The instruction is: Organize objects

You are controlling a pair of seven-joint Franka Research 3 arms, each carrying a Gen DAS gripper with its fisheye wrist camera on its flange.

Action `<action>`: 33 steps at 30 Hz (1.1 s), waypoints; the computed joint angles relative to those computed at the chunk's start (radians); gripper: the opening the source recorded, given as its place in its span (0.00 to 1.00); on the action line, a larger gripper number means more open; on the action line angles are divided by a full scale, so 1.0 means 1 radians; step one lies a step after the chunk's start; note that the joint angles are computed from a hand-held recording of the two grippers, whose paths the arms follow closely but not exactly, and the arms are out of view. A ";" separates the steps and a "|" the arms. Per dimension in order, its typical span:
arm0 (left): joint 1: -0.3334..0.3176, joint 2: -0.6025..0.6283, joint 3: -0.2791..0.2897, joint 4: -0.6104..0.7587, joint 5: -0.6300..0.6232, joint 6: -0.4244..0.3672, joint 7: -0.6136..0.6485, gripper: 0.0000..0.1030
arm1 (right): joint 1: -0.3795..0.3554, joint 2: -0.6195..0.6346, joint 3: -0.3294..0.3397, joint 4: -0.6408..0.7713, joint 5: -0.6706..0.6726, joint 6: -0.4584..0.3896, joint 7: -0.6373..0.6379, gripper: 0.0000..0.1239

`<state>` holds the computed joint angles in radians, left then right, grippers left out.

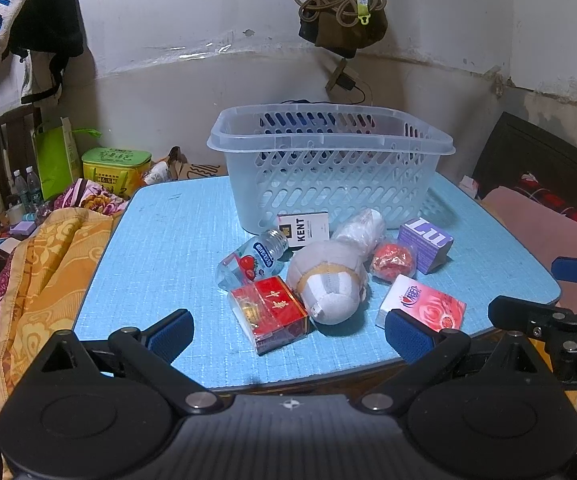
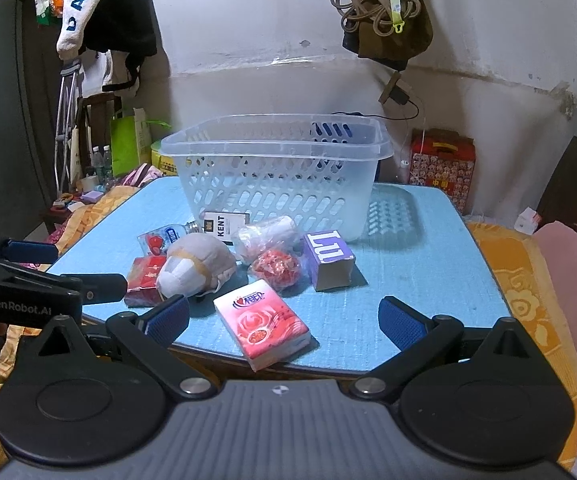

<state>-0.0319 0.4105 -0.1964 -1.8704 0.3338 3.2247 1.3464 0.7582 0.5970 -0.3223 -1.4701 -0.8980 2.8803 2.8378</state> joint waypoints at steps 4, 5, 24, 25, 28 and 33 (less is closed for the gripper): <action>0.003 0.000 -0.003 0.000 0.000 -0.001 0.000 1.00 | -0.003 -0.003 0.000 -0.007 0.010 0.013 0.005 0.83; -0.003 0.000 0.003 0.000 0.001 -0.001 -0.002 1.00 | -0.004 -0.003 -0.001 -0.009 0.014 0.016 0.004 0.83; -0.068 0.043 0.092 0.026 0.022 0.116 -0.023 0.96 | -0.041 0.004 0.037 -0.021 0.114 0.064 -0.091 0.83; -0.020 0.054 0.045 0.038 0.053 0.110 -0.025 0.96 | -0.063 0.012 0.061 -0.016 0.155 0.070 -0.132 0.83; 0.130 0.097 -0.121 0.099 0.100 0.006 0.031 0.94 | -0.131 0.055 0.149 0.031 0.276 0.039 -0.282 0.83; 0.236 0.203 -0.278 0.226 -0.014 -0.174 0.197 0.84 | -0.152 0.157 0.179 0.176 0.378 -0.082 -0.473 0.76</action>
